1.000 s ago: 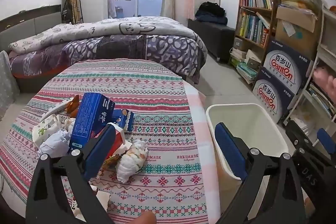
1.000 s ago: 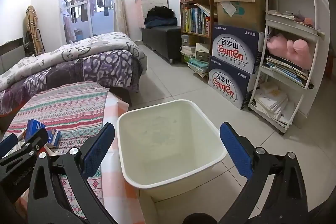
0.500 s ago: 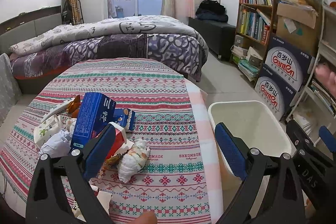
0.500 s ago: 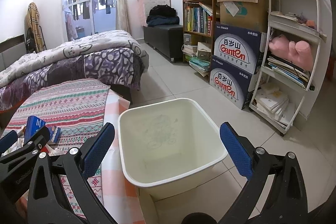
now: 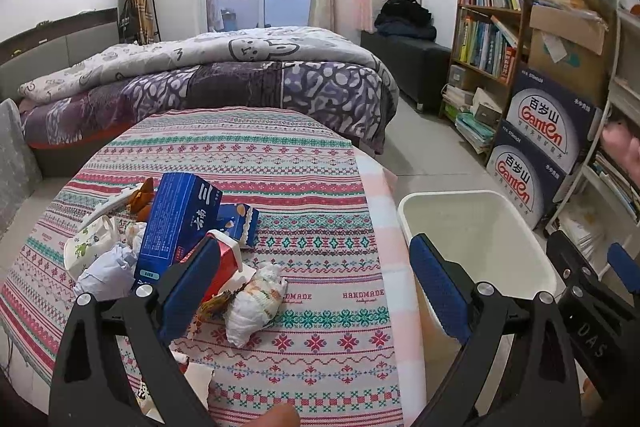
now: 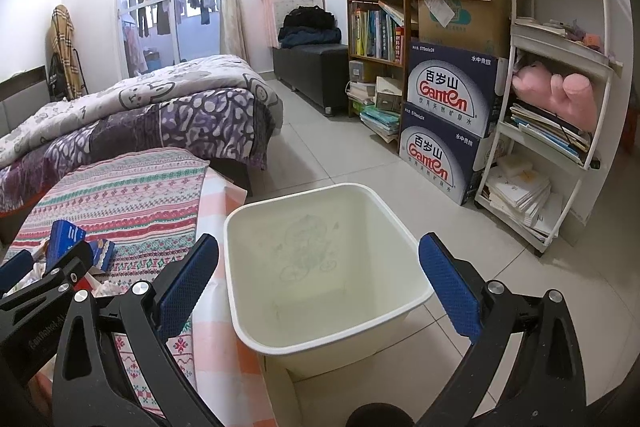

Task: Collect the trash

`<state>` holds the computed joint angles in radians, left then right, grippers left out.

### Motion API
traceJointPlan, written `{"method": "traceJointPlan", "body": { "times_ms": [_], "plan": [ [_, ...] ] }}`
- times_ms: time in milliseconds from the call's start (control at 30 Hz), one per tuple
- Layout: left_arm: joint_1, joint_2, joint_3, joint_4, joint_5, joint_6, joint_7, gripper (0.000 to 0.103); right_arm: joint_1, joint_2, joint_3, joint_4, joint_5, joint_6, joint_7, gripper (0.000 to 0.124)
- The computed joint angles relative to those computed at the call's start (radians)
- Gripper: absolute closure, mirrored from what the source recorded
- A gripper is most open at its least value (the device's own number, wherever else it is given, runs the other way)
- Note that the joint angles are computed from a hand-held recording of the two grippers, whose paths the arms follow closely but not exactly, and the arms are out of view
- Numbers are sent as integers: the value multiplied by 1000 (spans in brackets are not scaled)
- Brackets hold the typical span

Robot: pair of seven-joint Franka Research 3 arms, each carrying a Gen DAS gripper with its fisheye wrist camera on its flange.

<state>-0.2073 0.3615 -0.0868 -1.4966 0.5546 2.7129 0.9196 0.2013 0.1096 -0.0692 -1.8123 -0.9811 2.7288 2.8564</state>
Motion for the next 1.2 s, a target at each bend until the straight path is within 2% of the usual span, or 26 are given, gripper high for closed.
{"method": "traceJointPlan", "body": {
  "times_ms": [433,1200],
  "plan": [
    [1,-1,0,-2,0,2,1,10,7,3,6,4,19,-39,-62,28],
    [10,-3,-1,3,-14,-13,3,10,9,12,5,23,-24,-24,-16,28]
  ]
}}
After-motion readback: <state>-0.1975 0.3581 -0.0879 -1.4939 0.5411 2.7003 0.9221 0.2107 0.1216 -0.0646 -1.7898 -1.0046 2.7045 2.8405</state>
